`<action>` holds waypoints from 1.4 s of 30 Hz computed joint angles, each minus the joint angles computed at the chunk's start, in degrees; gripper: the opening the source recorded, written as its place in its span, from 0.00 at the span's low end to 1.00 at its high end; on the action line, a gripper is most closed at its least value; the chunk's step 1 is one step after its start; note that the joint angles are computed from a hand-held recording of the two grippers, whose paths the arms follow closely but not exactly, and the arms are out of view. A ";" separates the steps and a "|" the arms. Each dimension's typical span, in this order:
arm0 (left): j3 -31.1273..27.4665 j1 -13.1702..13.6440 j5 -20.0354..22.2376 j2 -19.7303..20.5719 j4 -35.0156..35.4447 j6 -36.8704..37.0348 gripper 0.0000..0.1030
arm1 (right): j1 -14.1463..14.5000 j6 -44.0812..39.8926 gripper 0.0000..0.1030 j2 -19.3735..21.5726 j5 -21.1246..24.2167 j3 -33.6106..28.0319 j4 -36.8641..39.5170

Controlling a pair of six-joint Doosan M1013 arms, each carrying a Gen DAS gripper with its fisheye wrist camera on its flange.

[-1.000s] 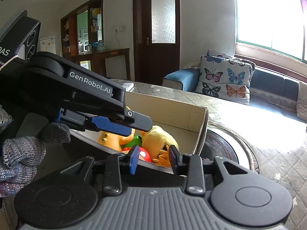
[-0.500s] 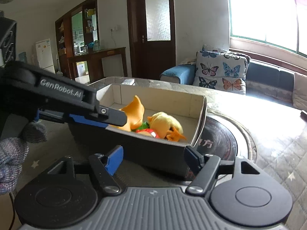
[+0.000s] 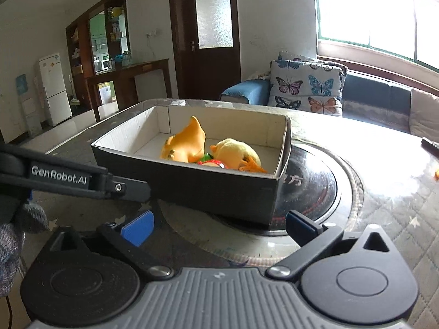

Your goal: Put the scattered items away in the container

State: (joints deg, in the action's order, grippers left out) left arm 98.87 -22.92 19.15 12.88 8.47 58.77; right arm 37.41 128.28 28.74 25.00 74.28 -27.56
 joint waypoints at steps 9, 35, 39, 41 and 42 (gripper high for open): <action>0.43 -0.75 2.88 -0.34 7.52 -7.06 0.37 | 0.62 3.80 1.00 0.05 1.07 -0.10 -1.44; 0.48 -1.50 7.37 -0.33 15.22 -13.99 0.37 | 1.51 4.65 1.00 1.21 5.01 -2.03 -1.17; 0.45 -1.65 7.82 -0.22 17.53 -15.12 0.37 | 1.53 3.88 1.00 1.60 5.76 -2.64 -0.28; 0.38 -1.78 8.26 -0.11 19.48 -16.48 0.37 | 1.53 3.53 1.00 1.84 6.10 -3.01 0.17; 0.34 -1.84 8.48 -0.05 20.44 -17.14 0.37 | 1.52 3.36 1.00 1.99 6.25 -3.21 0.37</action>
State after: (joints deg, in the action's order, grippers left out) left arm 99.21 -24.76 27.63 12.83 28.91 41.63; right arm 38.93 131.64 30.72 31.26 71.07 -27.19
